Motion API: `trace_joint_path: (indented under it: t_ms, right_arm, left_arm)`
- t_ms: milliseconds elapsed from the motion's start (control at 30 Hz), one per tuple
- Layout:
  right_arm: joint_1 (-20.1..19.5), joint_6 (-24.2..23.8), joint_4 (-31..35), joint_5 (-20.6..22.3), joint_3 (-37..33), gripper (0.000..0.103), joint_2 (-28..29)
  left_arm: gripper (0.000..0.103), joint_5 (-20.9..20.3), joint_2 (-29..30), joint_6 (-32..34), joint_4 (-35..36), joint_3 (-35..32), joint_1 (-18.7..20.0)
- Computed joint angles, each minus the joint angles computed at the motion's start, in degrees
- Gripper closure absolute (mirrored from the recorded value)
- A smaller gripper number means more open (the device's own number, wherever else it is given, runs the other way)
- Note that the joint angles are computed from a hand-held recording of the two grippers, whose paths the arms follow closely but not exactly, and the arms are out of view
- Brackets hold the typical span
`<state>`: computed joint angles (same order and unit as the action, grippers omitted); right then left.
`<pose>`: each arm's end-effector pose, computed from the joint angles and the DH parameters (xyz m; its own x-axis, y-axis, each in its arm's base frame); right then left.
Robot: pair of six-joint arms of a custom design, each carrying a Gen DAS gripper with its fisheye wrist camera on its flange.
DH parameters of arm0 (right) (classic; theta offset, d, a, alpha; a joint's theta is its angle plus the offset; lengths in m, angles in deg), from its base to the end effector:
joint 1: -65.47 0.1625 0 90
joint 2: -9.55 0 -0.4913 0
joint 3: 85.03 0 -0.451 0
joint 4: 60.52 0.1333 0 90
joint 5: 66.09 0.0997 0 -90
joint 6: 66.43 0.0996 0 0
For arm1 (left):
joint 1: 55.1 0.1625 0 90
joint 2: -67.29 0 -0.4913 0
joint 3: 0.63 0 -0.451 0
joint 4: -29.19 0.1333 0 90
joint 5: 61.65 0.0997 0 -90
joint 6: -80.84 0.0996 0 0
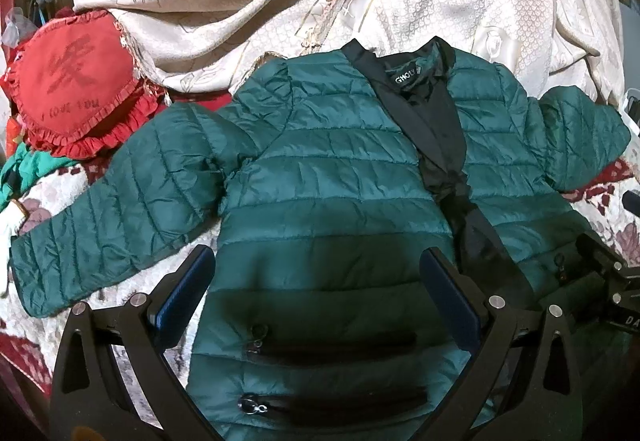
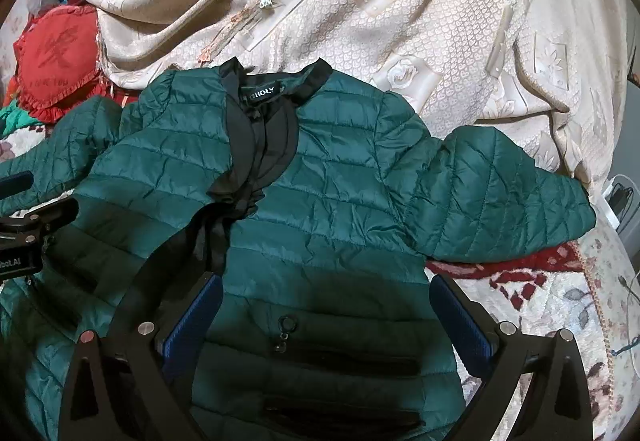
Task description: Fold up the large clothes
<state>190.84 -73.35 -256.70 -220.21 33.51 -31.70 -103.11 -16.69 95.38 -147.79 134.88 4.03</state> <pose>0.3696 -0.4451 0.0566 -0.5421 0.0150 0.8402 -0.5763 0.7210 -0.3847 -0.0532 -0.4943 0.3021 -0.6610 0.1432 -0.7366 0.6033 0.6852 -0.4081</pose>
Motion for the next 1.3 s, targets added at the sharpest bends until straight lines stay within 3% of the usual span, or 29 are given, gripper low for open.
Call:
trace_joint_path:
  t_ms: [600, 867, 1067, 1167, 1300]
  right_arm:
    - [-0.17, 0.61, -0.33, -0.73, 0.07, 0.001, 0.09]
    - [-0.88, 4.56, 0.81, 1.21, 1.16, 0.001, -1.79]
    - [-0.17, 4.16, 0.55, 1.48, 1.27, 0.001, -1.95]
    - [0.12, 3.16, -0.14, 1.34, 1.22, 0.001, -1.61]
    - [-0.11, 4.03, 1.17, 1.02, 0.98, 0.001, -1.44]
  left_arm:
    - [0.0, 0.18, -0.81, 0.18, -0.24, -0.41, 0.47]
    - [0.0, 0.61, -5.39, -3.12, -2.19, -5.52, 5.3]
    - [0.001, -3.34, -11.46, -2.83, 4.45, -10.48, 13.91]
    - [0.001, -4.97, -13.26, -2.4, 4.45, -12.23, 20.7]
    - [0.017, -10.16, -14.11, -5.32, 3.02, -13.32, 30.33]
